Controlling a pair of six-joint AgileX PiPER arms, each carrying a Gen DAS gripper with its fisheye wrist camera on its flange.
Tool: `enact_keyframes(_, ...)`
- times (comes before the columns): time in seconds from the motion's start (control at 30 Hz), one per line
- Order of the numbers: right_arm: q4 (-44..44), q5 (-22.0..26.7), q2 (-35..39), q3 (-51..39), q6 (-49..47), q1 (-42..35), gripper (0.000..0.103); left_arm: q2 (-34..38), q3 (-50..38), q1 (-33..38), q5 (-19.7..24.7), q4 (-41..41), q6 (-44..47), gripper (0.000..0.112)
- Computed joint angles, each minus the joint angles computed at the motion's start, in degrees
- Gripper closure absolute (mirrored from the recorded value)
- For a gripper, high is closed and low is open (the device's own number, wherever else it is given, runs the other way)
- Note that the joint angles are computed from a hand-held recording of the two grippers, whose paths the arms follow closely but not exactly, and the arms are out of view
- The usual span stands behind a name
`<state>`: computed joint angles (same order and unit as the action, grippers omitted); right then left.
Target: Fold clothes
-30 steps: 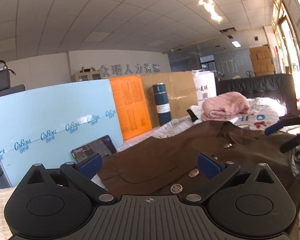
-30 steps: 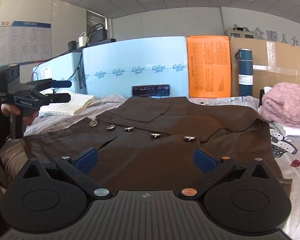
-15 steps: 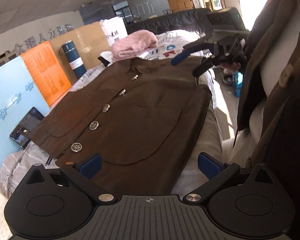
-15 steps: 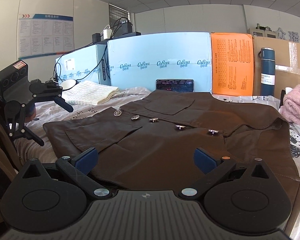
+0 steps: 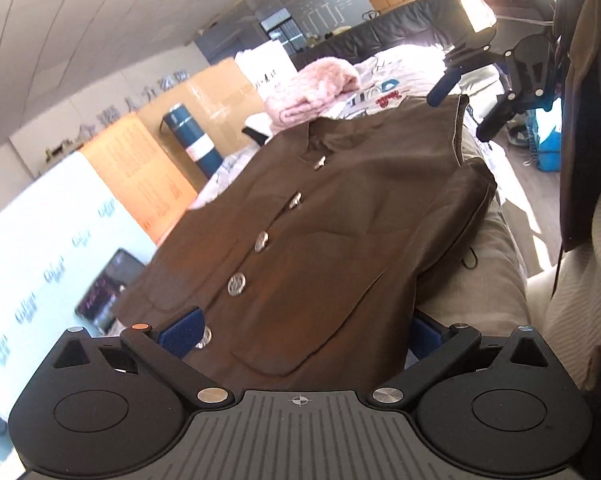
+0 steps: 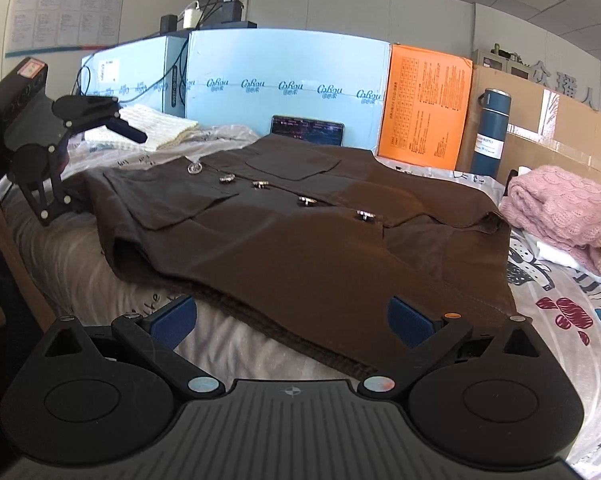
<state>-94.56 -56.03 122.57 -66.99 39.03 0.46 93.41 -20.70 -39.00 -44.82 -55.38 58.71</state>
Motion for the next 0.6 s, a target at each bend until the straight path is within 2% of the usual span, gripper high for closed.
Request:
enact_keyframes(0.13, 11.06, 12.57, -2.81, 4.70, -11.24, 2.02, 0.000, -0.51, -0.64, -0.26, 1.36, -1.39, 5.04, 0.013)
enact_keyframes(0.27, 27.93, 23.05, -3.20, 5.82, -25.88, 4.35, 0.000, -0.72, 0.49, -0.26, -0.83, -1.79, 1.13, 0.025)
enact_keyframes(0.37, 33.32, 21.67, -2.70, 5.66, -30.49, 3.87, 0.000, 1.82, 0.94, -1.67, -6.01, -1.00, -1.94, 0.025)
enact_keyframes(0.5, 43.41, 16.55, -2.46, 6.74, -39.67, 3.89, 0.001, 2.48, 1.22, -1.15, -8.59, 1.37, -4.76, 0.027)
enact_keyframes(0.6, 47.19, 15.36, -1.85, 7.15, -47.72, 5.55, 0.006, 3.79, 0.92, -1.21, -10.14, 2.03, -5.36, 0.033)
